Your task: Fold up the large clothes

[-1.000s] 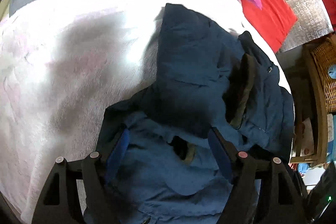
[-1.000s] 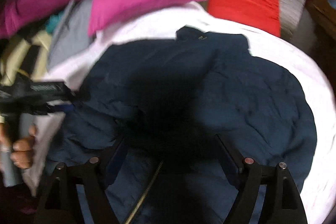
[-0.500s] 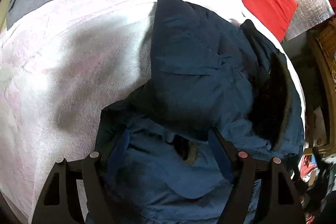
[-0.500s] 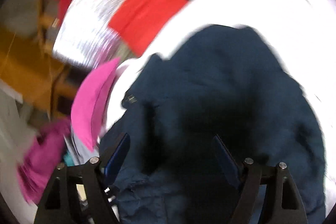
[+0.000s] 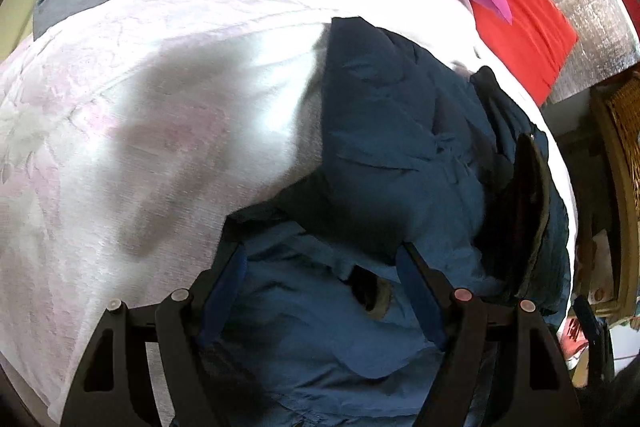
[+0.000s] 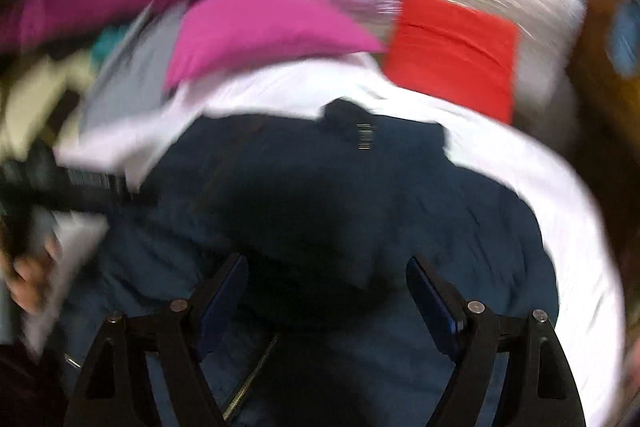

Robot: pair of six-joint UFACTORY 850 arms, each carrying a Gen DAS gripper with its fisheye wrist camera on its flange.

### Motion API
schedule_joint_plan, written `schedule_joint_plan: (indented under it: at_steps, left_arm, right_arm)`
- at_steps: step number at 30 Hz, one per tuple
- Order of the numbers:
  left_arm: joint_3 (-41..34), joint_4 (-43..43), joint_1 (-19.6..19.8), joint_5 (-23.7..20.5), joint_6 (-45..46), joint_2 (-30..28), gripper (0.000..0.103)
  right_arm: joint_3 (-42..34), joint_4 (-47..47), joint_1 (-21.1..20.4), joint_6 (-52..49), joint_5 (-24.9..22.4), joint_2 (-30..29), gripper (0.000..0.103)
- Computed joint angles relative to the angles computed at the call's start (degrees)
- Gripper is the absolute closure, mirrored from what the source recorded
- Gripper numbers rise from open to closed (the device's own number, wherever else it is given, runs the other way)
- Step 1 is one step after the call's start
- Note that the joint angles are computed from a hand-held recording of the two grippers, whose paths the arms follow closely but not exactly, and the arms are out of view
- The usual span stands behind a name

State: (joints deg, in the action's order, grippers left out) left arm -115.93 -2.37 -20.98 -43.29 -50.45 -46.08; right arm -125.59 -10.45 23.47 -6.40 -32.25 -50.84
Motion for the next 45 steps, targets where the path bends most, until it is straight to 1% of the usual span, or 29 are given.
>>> schedule_joint_plan:
  at_steps: [1, 2, 4, 5, 6, 7, 8, 10, 12, 14, 16, 17, 19, 22, 24, 25, 27, 28, 29, 30, 32, 35, 37, 39, 40, 41, 42, 43, 45]
  left_arm:
    - [0.27, 0.29, 0.12, 0.10, -0.44, 0.19, 0.026]
    - [0.27, 1.36, 0.14, -0.30, -1.45, 0.25, 0.026]
    - [1.69, 2.93, 0.42, -0.70, -2.73, 1.30, 0.026]
    - [1.78, 3.21, 0.51, -0.86, -3.05, 1.34, 0.026]
    - [2.11, 2.72, 0.66, -0.55, -2.77, 1.52, 0.026]
    - [2.39, 2.05, 0.79, -0.10, -2.30, 1.65, 0.026]
    - [2.67, 1.59, 0.87, 0.28, -1.91, 1.83, 0.026]
    - [2.49, 2.01, 0.80, 0.09, -1.96, 1.76, 0.026]
    - [2.28, 2.33, 0.76, -0.12, -2.12, 1.65, 0.026]
    - [2.30, 2.10, 0.73, -0.03, -1.94, 1.68, 0.026]
    - [1.78, 2.53, 0.33, -0.53, -2.32, 1.50, 0.026]
    - [2.14, 2.79, 0.22, -0.48, -2.46, 1.79, 0.026]
    - [1.78, 3.43, -0.02, -0.75, -2.93, 1.75, 0.026]
    - [0.80, 4.84, -0.44, -0.64, -3.88, 1.22, 0.026]
    - [0.67, 6.90, -0.82, -0.59, -4.86, 1.43, 0.026]
    - [0.16, 8.04, -1.05, -0.79, -5.26, 1.24, 0.026]
    - [-0.87, 9.16, -1.18, -1.17, -5.34, 0.72, 0.026]
    - [-1.44, 9.74, -1.26, -1.39, -5.39, 0.38, 0.026]
    - [-2.06, 10.14, -1.29, -1.78, -5.40, -0.03, 0.026]
    - [-2.38, 10.25, -1.25, -2.11, -5.25, -0.28, 0.026]
    - [-2.24, 10.24, -1.21, -2.55, -5.04, -0.19, 0.026]
    - [-2.62, 11.31, -1.44, -2.96, -5.57, -0.33, 0.026]
    - [-2.50, 12.83, -1.68, -2.76, -6.26, -0.02, 0.026]
    - [-2.97, 13.55, -1.84, -2.96, -6.36, -0.30, 0.026]
    - [-3.28, 13.24, -1.85, -3.29, -5.88, -0.58, 0.026]
    - [-3.52, 12.71, -1.83, -3.63, -5.37, -0.84, 0.026]
    - [-4.10, 11.97, -1.80, -4.20, -4.73, -1.35, 0.026]
    - [-4.61, 11.33, -1.78, -4.79, -4.01, -1.80, 0.026]
    - [-5.76, 10.95, -1.76, -6.14, -3.16, -2.61, 0.026]
  right_arm:
    - [-1.31, -4.01, 0.66, 1.05, -0.70, -1.26, 0.019]
    - [-4.77, -8.67, 1.59, 2.02, -2.62, -3.83, 0.019]
    - [-7.80, -15.56, 2.22, 4.76, -3.99, -6.51, 0.021]
    - [-8.86, -16.99, 2.09, 6.25, -4.64, -7.19, 0.021]
    - [-11.87, -16.03, 1.65, 8.05, -5.46, -8.80, 0.021]
    - [-12.50, -12.78, 0.79, 8.33, -4.90, -8.88, 0.021]
    - [-10.72, -9.62, -0.38, 10.18, -3.30, -7.42, 0.021]
    - [-9.67, 0.26, -3.54, 12.46, -0.60, -6.02, 0.021]
    - [-4.46, 12.26, -7.33, 12.66, 3.21, -2.82, 0.021]
    - [3.14, 24.25, -10.30, 10.46, 7.62, 1.38, 0.021]
    - [8.23, 36.24, -13.17, 7.70, 9.39, 4.07, 0.019]
    - [8.23, 42.24, -14.52, 4.48, 7.89, 3.96, 0.019]
    - [8.30, 54.23, -17.32, -2.20, 2.74, 3.11, 0.019]
    - [11.34, 72.22, -20.38, -11.83, -1.09, 2.98, 0.019]
    - [11.16, 81.78, -22.01, -15.53, -5.34, 1.11, 0.020]
    - [10.54, 82.96, -22.33, -14.47, -6.49, 0.26, 0.022]
    - [10.32, 83.25, -22.62, -11.64, -8.33, -0.52, 0.041]
    - [9.55, 82.56, -22.68, -10.05, -9.26, -1.22, 0.058]
    - [9.28, 82.71, -22.64, -9.89, -9.49, -1.62, 0.067]
    - [9.94, 82.78, -22.64, -10.37, -9.28, -1.16, 0.069]
    - [11.89, 83.34, -22.54, -12.70, -7.80, 0.47, 0.082]
    - [18.40, 89.12, -22.14, -24.12, -3.77, 5.98, 0.086]
    - [18.99, 86.52, -21.42, -25.66, -1.84, 7.39, 0.086]
    - [18.64, 78.99, -20.61, -20.93, -0.14, 7.58, 0.086]
    - [18.24, 72.99, -20.24, -16.27, 0.63, 7.33, 0.086]
    - [17.43, 67.40, -19.97, -11.52, 0.54, 6.69, 0.083]
    - [16.95, 63.85, -19.89, -7.62, -0.17, 6.13, 0.083]
    - [16.62, 62.71, -20.00, -5.80, -1.15, 5.64, 0.082]
    - [18.98, 65.10, -20.58, -7.04, -1.68, 6.68, 0.079]
